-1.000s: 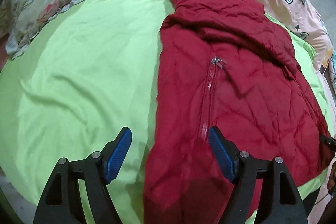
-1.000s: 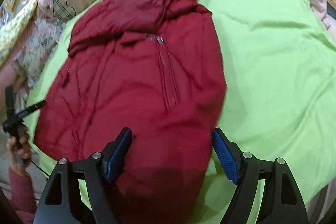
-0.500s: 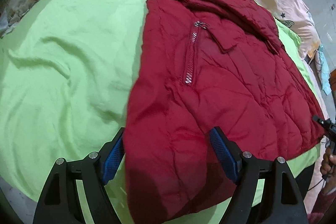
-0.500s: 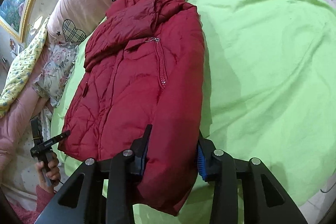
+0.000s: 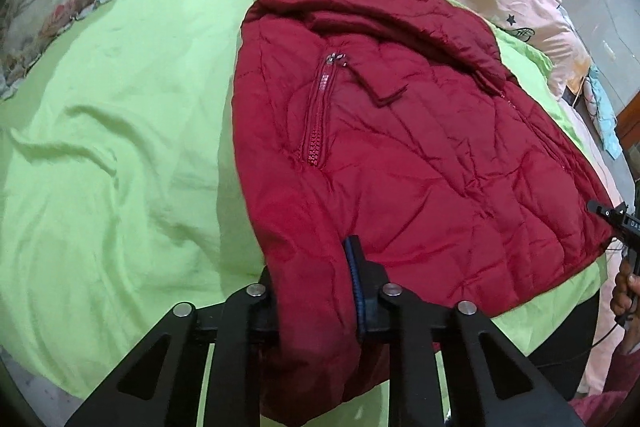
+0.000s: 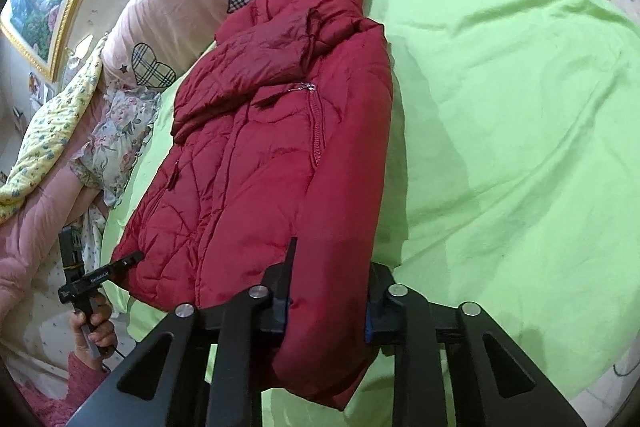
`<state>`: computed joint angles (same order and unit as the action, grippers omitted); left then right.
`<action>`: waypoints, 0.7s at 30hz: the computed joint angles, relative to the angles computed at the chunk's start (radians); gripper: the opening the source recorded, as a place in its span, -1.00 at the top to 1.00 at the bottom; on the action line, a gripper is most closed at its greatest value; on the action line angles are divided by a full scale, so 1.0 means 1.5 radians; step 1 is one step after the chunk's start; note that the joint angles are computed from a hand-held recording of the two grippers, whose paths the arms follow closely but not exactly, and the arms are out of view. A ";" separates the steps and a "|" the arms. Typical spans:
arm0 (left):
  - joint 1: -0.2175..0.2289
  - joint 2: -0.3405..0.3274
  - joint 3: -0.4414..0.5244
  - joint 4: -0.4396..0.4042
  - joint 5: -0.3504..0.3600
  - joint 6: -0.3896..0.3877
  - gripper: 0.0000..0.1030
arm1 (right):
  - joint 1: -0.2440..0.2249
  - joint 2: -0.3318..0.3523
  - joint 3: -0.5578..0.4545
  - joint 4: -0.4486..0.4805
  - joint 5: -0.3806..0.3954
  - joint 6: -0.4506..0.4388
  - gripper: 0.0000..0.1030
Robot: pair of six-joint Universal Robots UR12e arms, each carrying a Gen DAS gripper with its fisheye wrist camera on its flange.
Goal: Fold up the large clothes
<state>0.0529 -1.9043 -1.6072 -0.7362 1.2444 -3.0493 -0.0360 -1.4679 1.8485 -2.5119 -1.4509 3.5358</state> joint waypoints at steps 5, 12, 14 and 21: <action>0.006 0.019 -0.017 0.012 -0.014 0.012 0.68 | -0.001 -0.012 0.009 -0.020 0.015 -0.013 0.62; 0.019 0.045 -0.037 0.025 -0.047 0.032 0.70 | -0.018 -0.031 0.029 -0.047 0.061 -0.019 0.63; 0.024 0.054 -0.046 0.032 -0.060 0.040 0.71 | -0.021 -0.037 0.035 -0.060 0.073 -0.020 0.63; 0.047 0.081 -0.063 0.061 -0.133 0.060 0.71 | -0.037 -0.055 0.049 -0.098 0.123 -0.036 0.63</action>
<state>0.1240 -1.7826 -1.7013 -0.6453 1.0456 -2.9599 -0.0917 -1.5509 1.9216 -2.6588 -1.2660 3.4824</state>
